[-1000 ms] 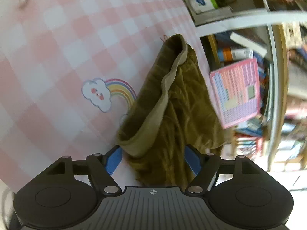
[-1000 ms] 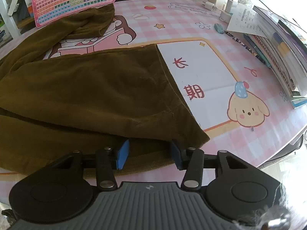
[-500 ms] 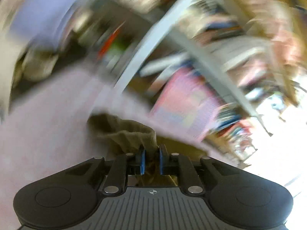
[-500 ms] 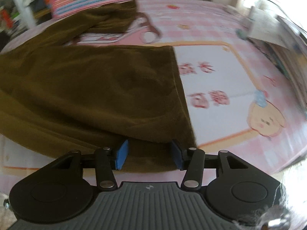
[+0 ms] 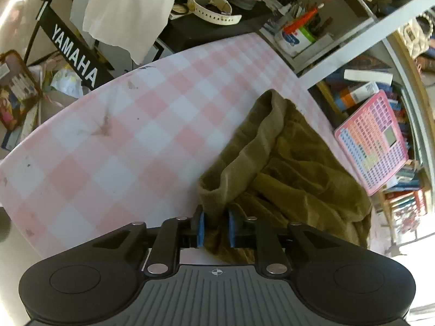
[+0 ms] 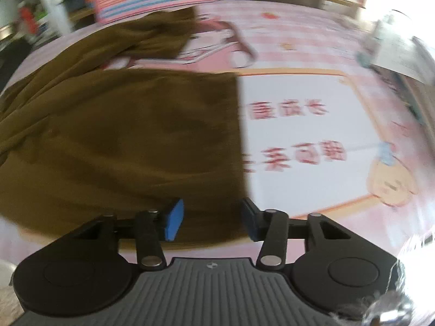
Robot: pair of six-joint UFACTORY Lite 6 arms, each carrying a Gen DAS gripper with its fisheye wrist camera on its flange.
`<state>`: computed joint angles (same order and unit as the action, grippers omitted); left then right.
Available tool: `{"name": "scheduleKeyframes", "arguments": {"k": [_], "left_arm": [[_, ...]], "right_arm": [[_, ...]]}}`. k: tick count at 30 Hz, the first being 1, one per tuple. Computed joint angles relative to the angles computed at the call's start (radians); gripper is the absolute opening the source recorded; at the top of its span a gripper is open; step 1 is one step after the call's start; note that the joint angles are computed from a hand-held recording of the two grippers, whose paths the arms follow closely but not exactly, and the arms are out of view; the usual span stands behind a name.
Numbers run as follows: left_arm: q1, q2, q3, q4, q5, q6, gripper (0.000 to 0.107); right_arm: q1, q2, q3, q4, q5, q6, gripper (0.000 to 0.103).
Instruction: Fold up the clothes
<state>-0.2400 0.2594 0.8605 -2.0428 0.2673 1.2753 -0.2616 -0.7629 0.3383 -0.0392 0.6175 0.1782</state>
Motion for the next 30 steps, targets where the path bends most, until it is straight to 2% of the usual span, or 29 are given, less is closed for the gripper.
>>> {"name": "scheduleKeyframes", "arguments": {"k": [2, 5, 6, 7, 9, 13, 16, 18, 19, 23, 27, 29, 30], "left_arm": [[0.012, 0.018, 0.018, -0.009, 0.015, -0.008, 0.020], [0.009, 0.064, 0.052, -0.018, 0.013, -0.030, 0.018], [0.007, 0.067, 0.053, -0.031, 0.010, -0.023, 0.018], [0.004, 0.069, 0.053, -0.051, 0.008, -0.007, 0.016], [-0.011, 0.069, 0.061, -0.077, -0.013, 0.025, 0.014], [-0.022, 0.049, 0.068, -0.055, -0.024, 0.026, 0.013], [-0.024, 0.027, 0.055, -0.021, -0.008, 0.012, 0.013], [-0.025, 0.014, 0.041, -0.007, 0.010, 0.005, 0.013], [-0.025, 0.008, 0.035, 0.000, 0.019, 0.003, 0.013], [-0.042, -0.030, -0.005, 0.097, 0.015, -0.062, 0.013], [-0.023, -0.052, -0.034, 0.149, 0.014, -0.098, 0.013], [-0.016, -0.058, -0.023, 0.257, 0.012, -0.168, 0.019], [-0.017, -0.062, -0.015, 0.322, 0.004, -0.217, 0.020]], "right_arm": [[-0.089, -0.021, -0.004, 0.031, 0.039, -0.041, 0.042], [-0.189, -0.015, -0.019, 0.119, 0.058, -0.139, 0.036], [-0.188, -0.005, -0.017, 0.132, 0.045, -0.155, 0.031], [-0.187, 0.006, -0.016, 0.147, 0.032, -0.172, 0.017], [-0.172, 0.056, 0.010, 0.193, -0.003, -0.219, 0.004], [-0.062, -0.044, 0.158, 0.113, -0.015, -0.123, 0.004], [0.032, -0.101, 0.296, -0.070, 0.100, 0.013, 0.004], [-0.023, -0.104, 0.260, -0.059, 0.169, -0.028, 0.004], [-0.074, -0.097, 0.198, -0.036, 0.169, -0.059, 0.004], [-0.181, -0.045, 0.018, -0.004, 0.121, -0.081, 0.004], [-0.164, -0.019, -0.010, 0.017, 0.092, -0.095, 0.006], [-0.161, -0.002, 0.018, 0.006, 0.076, -0.086, 0.014], [-0.157, 0.002, 0.032, -0.002, 0.066, -0.078, 0.023]]}}
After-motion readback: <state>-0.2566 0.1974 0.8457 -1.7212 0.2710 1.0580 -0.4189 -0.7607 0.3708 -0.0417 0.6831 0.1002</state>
